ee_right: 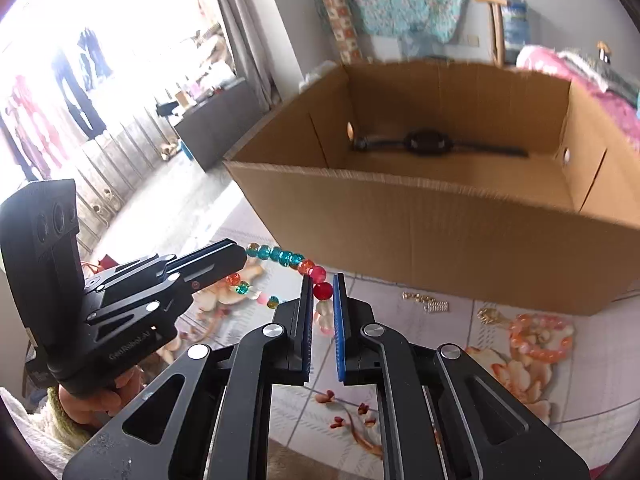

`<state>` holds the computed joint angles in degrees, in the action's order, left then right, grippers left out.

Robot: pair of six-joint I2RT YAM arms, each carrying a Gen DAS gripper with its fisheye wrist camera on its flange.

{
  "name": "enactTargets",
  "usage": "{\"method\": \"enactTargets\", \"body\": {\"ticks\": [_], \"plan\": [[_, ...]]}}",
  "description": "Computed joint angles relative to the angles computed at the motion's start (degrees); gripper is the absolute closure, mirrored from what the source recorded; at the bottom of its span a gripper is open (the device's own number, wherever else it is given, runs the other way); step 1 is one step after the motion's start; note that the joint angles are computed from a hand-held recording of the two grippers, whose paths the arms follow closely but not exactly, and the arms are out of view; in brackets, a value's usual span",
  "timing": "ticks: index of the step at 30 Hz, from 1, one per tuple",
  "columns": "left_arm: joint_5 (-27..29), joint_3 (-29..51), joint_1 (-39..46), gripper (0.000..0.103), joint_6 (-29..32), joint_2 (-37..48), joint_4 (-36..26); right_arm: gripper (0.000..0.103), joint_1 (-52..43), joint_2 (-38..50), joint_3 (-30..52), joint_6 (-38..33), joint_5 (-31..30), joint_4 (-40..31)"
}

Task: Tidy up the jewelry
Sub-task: 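Grasp the multicolour bead bracelet with the right tool, then carry the bead bracelet over the box and release it inside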

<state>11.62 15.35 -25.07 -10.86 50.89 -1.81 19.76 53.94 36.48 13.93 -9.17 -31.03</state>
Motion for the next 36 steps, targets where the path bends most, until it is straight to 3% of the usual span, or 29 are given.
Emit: {"method": "enactTargets", "body": {"ticks": [6,11,15,22,26,33,36], "plan": [[4.0,4.0,0.7,0.094,1.3,-11.6,-9.2,0.096,4.5,-1.6,5.3,0.4,5.2,-0.9],[2.8,11.4,-1.1,0.094,3.8,-11.8,-11.3,0.096,1.5,-0.6,10.2,-4.2,3.7,0.3],[3.5,19.0,-0.9,0.094,6.9,-3.9,-9.2,0.096,-3.7,5.2,15.7,-8.6,-1.1,1.8],[2.9,30.4,0.4,0.094,9.9,16.1,-7.4,0.096,-10.8,25.2,29.6,-13.5,-8.7,-2.6],[-0.1,33.5,-0.4,0.094,11.6,25.3,-7.8,0.096,-11.2,33.5,34.3,-14.3,-9.8,-5.6],[-4.4,35.3,-2.2,0.093,13.9,32.1,-9.9,0.094,-10.1,42.9,39.4,-16.2,-7.7,-10.7],[-5.7,35.8,-2.4,0.089,14.2,33.7,-9.2,0.091,-9.8,43.0,38.7,-15.6,-5.8,-9.2]]}}
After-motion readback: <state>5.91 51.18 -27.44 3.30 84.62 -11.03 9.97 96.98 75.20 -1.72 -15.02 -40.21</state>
